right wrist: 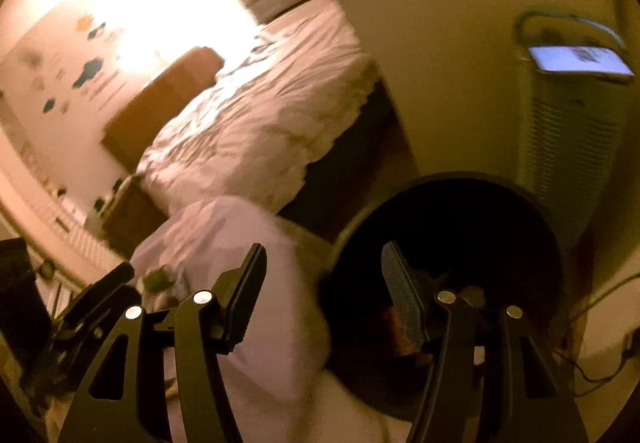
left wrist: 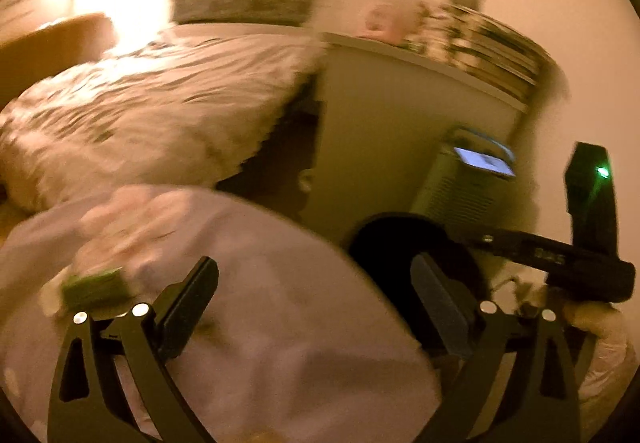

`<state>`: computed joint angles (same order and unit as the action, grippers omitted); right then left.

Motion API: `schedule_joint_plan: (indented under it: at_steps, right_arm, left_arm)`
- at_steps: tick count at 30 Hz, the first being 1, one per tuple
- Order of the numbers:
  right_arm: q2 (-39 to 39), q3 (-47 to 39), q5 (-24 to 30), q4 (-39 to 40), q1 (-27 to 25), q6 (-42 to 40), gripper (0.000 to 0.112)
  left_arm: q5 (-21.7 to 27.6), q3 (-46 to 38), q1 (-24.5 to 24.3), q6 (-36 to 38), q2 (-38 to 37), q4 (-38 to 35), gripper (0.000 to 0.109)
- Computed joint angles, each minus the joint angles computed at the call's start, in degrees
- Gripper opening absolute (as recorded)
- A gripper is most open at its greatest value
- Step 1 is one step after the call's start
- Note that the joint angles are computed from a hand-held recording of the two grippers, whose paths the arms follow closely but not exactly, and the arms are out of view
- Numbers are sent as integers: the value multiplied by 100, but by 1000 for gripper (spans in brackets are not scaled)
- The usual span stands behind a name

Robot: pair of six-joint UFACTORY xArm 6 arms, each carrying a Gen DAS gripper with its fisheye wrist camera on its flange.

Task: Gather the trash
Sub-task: 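Grasp the green Doublemint gum pack with the right tool while the left grasps the white cup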

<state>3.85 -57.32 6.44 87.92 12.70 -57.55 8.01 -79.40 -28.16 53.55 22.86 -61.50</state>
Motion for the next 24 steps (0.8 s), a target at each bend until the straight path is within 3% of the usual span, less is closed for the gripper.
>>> schedule_joint_plan:
  at_steps: [7, 13, 19, 24]
  right_arm:
    - [430, -525, 185, -1560, 580, 903, 60]
    - [1049, -1385, 635, -3491, 945, 1686, 60]
    - [2032, -2768, 1202, -5491, 1305, 2117, 60]
    - [3002, -4148, 1916, -6359, 1453, 2093, 59]
  left_arm:
    - [-142, 401, 832, -91, -152, -292, 96]
    - [100, 258, 1572, -611, 138, 303, 95]
    - [615, -177, 2010, -1024, 554, 1001, 76]
    - [921, -473, 2126, -958, 827, 1236, 68]
